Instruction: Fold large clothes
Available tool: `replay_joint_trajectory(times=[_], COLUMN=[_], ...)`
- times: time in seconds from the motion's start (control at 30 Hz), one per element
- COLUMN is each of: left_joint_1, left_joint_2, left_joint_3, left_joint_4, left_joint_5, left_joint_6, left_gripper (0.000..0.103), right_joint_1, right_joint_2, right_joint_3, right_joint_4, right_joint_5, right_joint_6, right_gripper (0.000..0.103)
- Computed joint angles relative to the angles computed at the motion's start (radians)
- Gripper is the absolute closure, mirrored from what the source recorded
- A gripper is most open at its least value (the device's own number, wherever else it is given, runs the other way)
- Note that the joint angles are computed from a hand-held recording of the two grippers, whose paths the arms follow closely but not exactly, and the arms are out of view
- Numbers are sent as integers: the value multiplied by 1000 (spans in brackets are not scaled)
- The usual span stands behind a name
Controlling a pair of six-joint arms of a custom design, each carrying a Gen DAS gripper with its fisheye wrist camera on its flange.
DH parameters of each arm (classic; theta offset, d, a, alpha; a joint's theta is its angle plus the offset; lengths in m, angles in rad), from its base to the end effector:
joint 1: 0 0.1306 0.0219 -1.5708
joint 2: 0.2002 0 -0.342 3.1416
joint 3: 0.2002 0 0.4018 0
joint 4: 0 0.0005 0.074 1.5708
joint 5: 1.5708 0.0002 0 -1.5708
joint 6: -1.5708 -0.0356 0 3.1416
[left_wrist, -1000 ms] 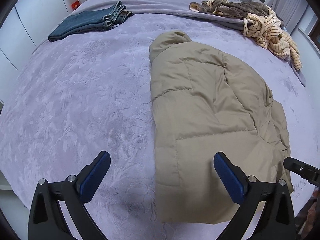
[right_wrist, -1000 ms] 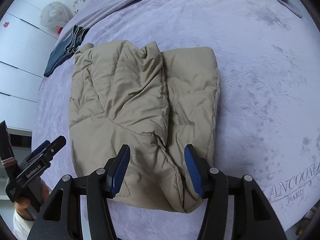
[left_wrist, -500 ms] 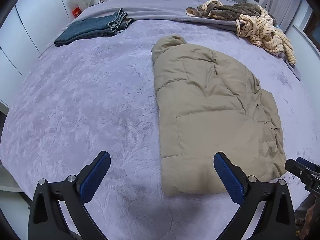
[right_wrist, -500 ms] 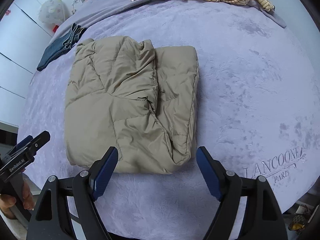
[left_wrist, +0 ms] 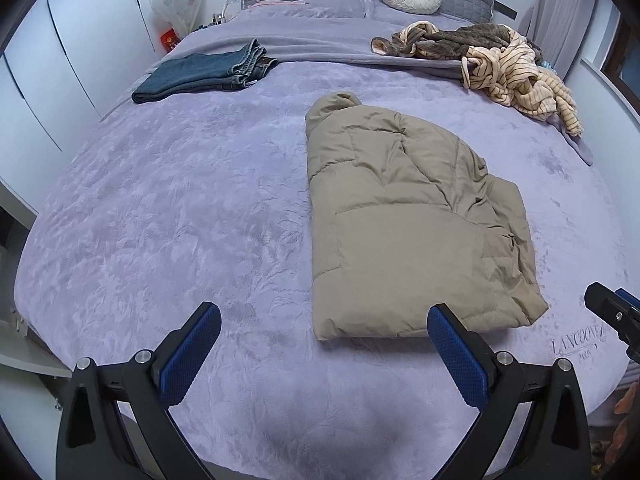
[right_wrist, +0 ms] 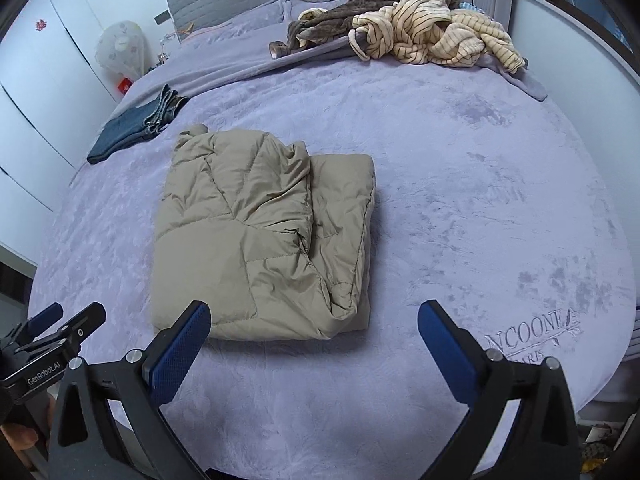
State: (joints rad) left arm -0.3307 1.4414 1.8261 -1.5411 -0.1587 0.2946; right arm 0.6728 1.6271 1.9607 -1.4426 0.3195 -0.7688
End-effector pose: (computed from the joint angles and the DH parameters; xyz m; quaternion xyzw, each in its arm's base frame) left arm 0.4389 -0.1453 0.5225 0.0013 0.9757 0.0107 0.2190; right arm 0.4266 0.3250 0.4964 0.0825 0.9582 0.0328 0.2719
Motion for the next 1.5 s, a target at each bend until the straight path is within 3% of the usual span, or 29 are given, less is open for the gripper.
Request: replay_joint_trajectory(times=[0.27,0.6,1.5], left_joint_1=[-32,-46,-62], left_joint_2=[-60,-103,-129], left_joint_3=[11,19,-1], left_joint_4=[-29,-54,-62], left_joint_5=[-25,-77,-95], left_joint_6=[26,52,56], left_gripper=[0,0,0], right_joint_1=[41,86,98], right_joint_2=[-14,-36,-66], right_joint_3=[46,47,21], right_joint_4=[-84,-101,-103], right_joint_5=[56,125,134], right_joint_6=[-3,-5,-27], right_gripper=[0,0,0])
